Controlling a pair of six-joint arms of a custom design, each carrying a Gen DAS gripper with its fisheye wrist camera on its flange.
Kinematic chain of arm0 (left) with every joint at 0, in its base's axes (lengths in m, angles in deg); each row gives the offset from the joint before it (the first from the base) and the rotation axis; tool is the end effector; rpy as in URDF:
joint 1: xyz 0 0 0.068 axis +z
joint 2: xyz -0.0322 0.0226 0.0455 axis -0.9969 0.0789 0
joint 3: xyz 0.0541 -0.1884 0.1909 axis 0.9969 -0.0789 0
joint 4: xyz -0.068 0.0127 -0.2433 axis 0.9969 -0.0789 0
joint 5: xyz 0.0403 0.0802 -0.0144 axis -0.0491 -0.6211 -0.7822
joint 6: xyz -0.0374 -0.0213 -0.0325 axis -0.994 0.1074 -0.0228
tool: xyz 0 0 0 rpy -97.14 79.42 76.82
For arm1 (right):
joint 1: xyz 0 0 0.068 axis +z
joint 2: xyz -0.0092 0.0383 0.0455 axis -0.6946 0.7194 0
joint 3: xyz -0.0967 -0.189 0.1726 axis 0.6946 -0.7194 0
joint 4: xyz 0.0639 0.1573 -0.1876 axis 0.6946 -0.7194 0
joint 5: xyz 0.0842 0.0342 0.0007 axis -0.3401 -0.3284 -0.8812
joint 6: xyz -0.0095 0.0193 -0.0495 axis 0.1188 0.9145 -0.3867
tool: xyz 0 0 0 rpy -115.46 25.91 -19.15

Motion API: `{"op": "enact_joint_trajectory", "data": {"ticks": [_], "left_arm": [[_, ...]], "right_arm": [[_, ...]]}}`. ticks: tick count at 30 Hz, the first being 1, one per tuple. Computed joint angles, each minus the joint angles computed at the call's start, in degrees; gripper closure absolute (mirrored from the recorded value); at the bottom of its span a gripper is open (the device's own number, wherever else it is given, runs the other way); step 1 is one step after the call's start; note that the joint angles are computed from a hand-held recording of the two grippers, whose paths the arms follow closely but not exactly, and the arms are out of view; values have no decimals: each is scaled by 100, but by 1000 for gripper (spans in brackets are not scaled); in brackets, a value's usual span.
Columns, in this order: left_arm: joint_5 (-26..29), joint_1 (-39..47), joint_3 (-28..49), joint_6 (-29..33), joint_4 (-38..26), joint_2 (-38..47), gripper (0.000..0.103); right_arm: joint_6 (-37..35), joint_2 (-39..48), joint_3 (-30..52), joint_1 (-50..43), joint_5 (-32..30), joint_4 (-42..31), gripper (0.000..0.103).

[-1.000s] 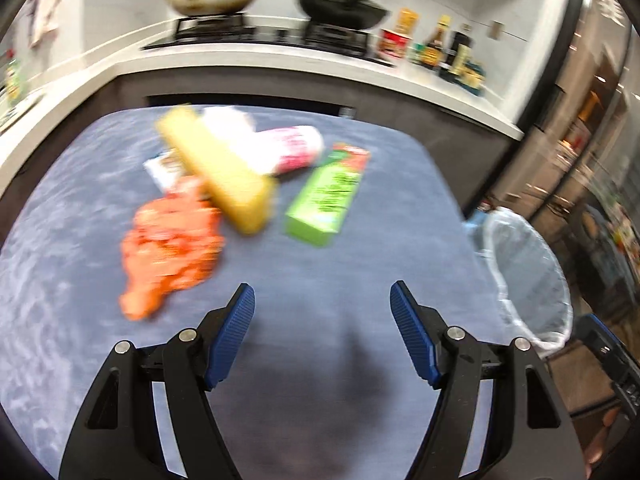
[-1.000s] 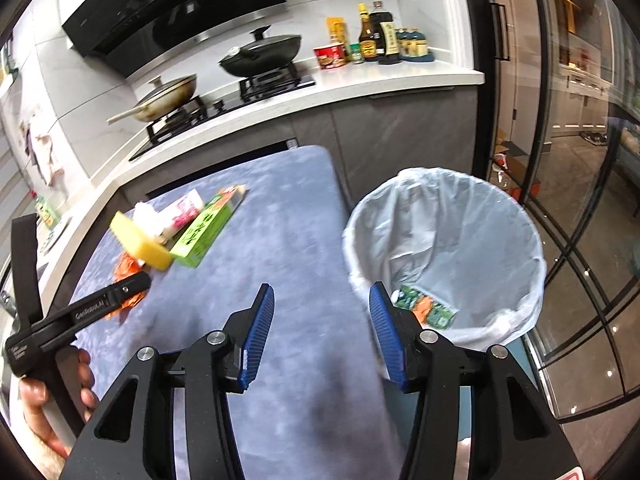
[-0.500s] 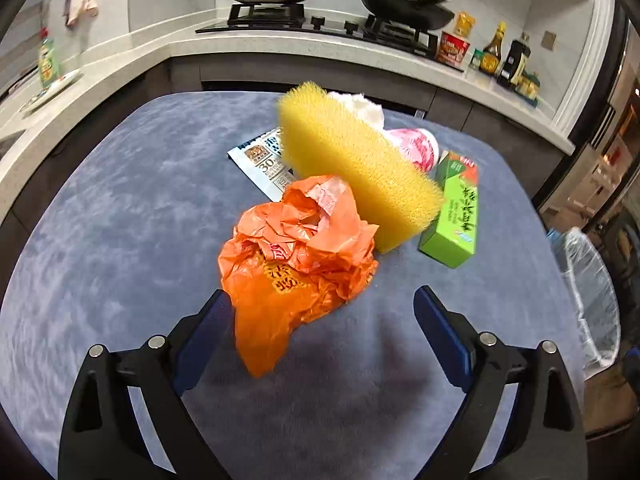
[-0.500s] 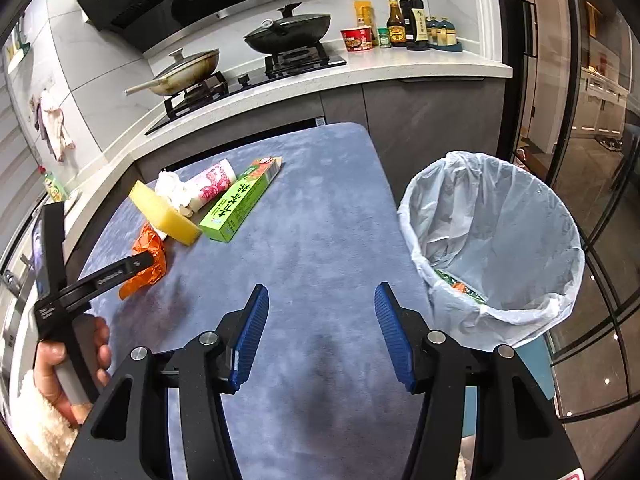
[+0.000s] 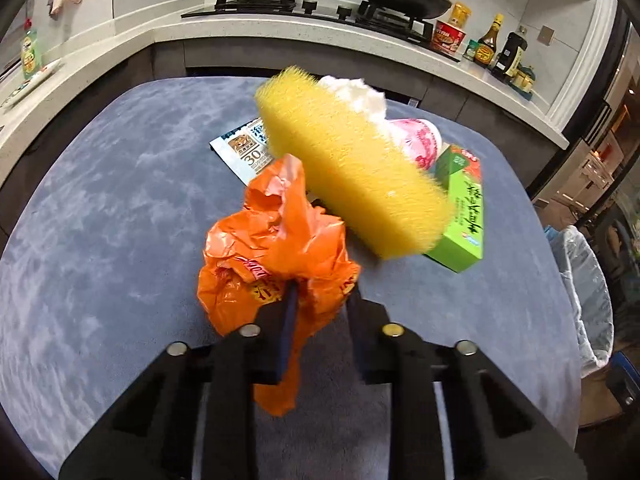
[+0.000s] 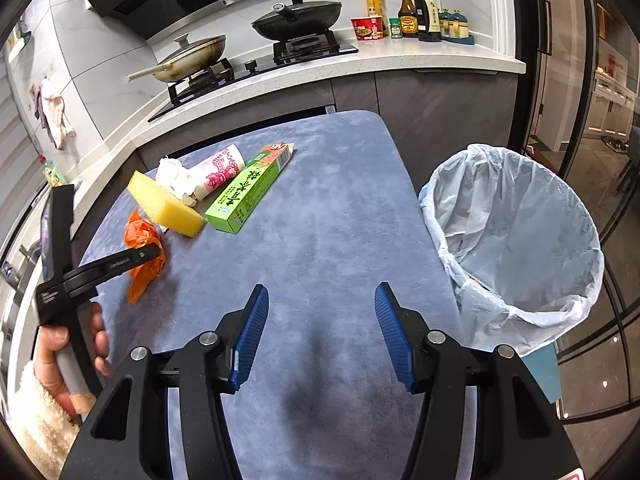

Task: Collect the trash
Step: 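Move the left tool back to the table and close on the second orange wrapper, then grasp the green box with the right tool while the left tool holds the orange wrapper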

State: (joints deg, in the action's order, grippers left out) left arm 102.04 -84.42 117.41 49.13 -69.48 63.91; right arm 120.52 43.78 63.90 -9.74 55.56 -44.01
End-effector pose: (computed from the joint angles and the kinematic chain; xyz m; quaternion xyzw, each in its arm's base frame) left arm 0.3738 -0.0018 0.1351 0.0297 0.9455 -0.1141 0.3036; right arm 0.2307 0.1420 0.1696 0.1175 0.9252 0.0642 0.3552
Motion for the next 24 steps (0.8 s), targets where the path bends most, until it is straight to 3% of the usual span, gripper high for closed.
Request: {"op": "enact_joint_trajectory", "data": {"ticks": [9,17,24], "left_arm": [[339,242,-587,140,-246,-776,88],[509,469,-708,301,-490,-997,88],[703,588,-658,425,-595,-948,88]], "right_arm": [[-327,888,802,-117,-309,317,49],[-401,2312,2231,-238,-664,501,49],[-391,3407,3495,-278,-654,234,49]]}}
